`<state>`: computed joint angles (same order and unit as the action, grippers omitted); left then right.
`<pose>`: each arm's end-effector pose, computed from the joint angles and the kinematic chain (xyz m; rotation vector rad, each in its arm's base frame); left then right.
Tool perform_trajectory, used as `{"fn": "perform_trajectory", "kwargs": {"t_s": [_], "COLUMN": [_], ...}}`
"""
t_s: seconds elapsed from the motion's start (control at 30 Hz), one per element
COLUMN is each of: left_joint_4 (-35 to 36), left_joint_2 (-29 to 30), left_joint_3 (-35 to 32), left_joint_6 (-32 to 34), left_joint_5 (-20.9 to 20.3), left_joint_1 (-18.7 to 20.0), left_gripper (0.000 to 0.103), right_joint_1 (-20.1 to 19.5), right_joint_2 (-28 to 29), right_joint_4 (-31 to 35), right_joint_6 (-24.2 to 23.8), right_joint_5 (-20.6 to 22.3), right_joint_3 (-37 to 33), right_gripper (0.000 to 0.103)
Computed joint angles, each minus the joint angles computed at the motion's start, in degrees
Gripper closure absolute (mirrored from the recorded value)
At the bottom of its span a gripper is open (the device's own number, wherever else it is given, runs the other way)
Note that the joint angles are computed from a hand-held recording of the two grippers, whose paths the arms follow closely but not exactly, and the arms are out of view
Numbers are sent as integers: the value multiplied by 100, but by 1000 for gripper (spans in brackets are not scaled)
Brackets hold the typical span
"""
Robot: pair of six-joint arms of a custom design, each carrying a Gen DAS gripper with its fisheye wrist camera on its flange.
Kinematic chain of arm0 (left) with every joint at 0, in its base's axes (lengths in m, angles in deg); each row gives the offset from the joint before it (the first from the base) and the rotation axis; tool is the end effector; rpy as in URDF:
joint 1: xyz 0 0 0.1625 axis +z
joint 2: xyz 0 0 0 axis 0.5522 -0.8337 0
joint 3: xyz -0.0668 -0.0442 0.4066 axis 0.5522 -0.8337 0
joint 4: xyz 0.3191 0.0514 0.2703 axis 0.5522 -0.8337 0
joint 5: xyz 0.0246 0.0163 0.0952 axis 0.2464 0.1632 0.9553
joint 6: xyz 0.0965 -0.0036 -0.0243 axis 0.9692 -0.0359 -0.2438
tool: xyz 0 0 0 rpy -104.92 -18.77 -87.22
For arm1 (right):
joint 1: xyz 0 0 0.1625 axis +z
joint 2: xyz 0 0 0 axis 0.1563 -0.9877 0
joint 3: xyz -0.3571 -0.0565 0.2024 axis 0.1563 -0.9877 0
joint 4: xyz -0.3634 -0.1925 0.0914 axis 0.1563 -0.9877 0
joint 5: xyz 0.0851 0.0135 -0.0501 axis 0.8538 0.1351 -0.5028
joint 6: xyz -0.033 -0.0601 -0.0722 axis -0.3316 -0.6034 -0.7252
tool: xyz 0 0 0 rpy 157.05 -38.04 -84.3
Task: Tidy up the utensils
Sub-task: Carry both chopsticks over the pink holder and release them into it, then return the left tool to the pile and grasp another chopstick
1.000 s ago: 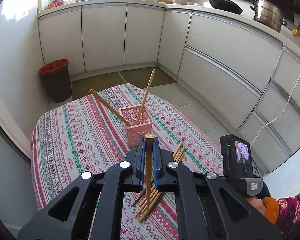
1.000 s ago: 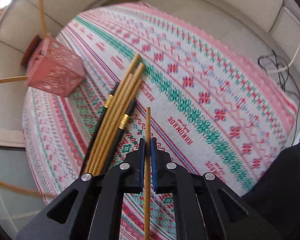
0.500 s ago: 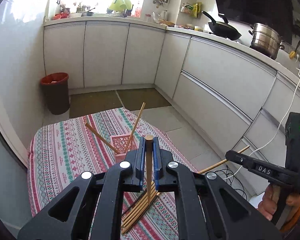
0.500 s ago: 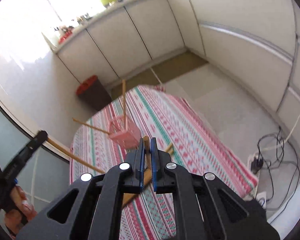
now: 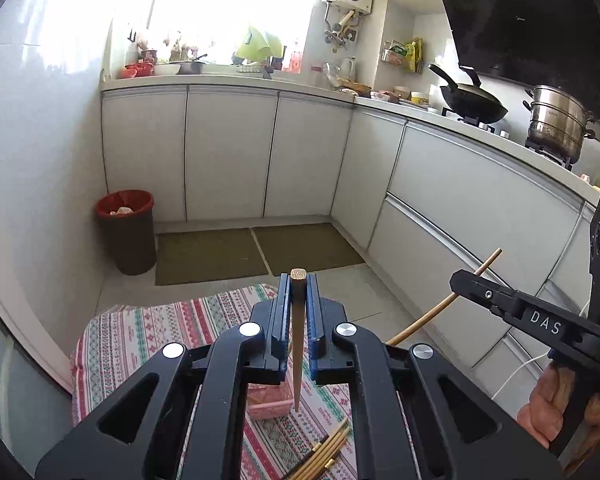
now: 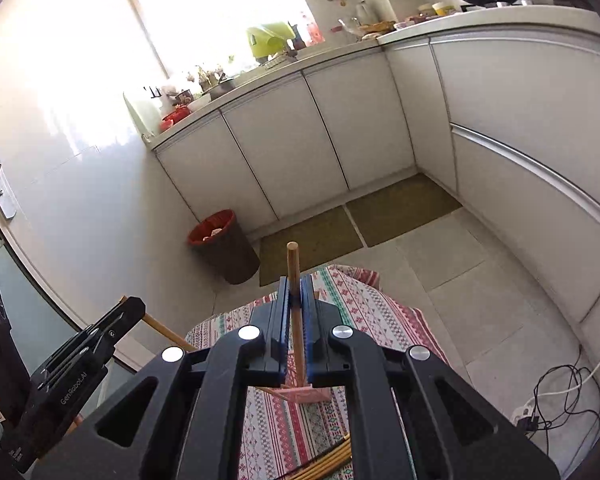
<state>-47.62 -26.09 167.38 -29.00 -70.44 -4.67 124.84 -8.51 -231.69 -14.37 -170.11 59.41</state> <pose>-0.2350 -0.3915 0.5346 0.2220 2.0657 -1.3744 0.6057 -0.4949 0.1447 0.7704 -2.7492 0.9615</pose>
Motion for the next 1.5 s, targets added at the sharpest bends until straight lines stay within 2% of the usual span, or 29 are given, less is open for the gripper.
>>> {"fn": "perform_trajectory", "kwargs": {"t_s": [0.27,0.47,0.53,0.57,0.67,0.7,0.73,0.8,0.83,0.9,0.97,1.03,1.1,1.17,1.23,1.3,1.4,1.5], "left_joint_4": [-1893,-2572,-2435,-2420,-1944,-1819,-1648,-1402,-1194,-912,-636,-276,63,212,299,408,558,519], "left_joint_2": [466,407,261,164,-70,-96,-162,-233,-244,-232,-261,-267,-282,-262,-210,-121,122,368], "left_joint_3": [-14,323,406,488,558,541,552,562,557,558,595,605,656,697,726,723,648,599], "left_joint_6": [1459,1607,1329,1222,764,666,524,385,271,95,-103,-357,-656,-774,-787,-776,-737,-547], "left_joint_5": [142,-222,-349,-316,-271,-268,-247,-289,-273,-241,-262,-298,-312,-470,-703,-1010,-1537,-1940], "left_joint_1": [687,1252,1302,1274,1170,1141,1084,992,939,872,795,746,688,683,721,806,993,1141], "left_gripper": [97,96,89,80,80,80,79,75,73,61,57,50,33,23,18,11,10,8], "right_joint_1": [-27,-140,-169,-196,-208,-208,-210,-208,-209,-204,-206,-228,-280,-340,-412,-489,-668,-915], "right_joint_2": [760,1190,1293,1297,1319,1294,1268,1180,1126,1049,944,841,689,566,423,253,-55,-390], "right_joint_4": [315,207,126,189,344,350,317,137,84,150,115,8,-67,-33,-53,-137,-200,-49], "right_joint_6": [-297,-534,-700,-742,-729,-724,-680,-516,-471,-423,-359,-245,-137,-12,85,134,232,589], "right_joint_5": [-10,142,160,243,178,172,178,70,21,-139,-363,-516,-593,-759,-935,-1102,-1105,-949], "right_joint_3": [-894,-1017,-994,-957,-908,-865,-810,-638,-530,-416,-219,-2,281,502,773,1113,1678,2190], "right_gripper": [97,97,96,95,90,82,69,55,53,50,43,30,23,19,13,12,10,10]}}
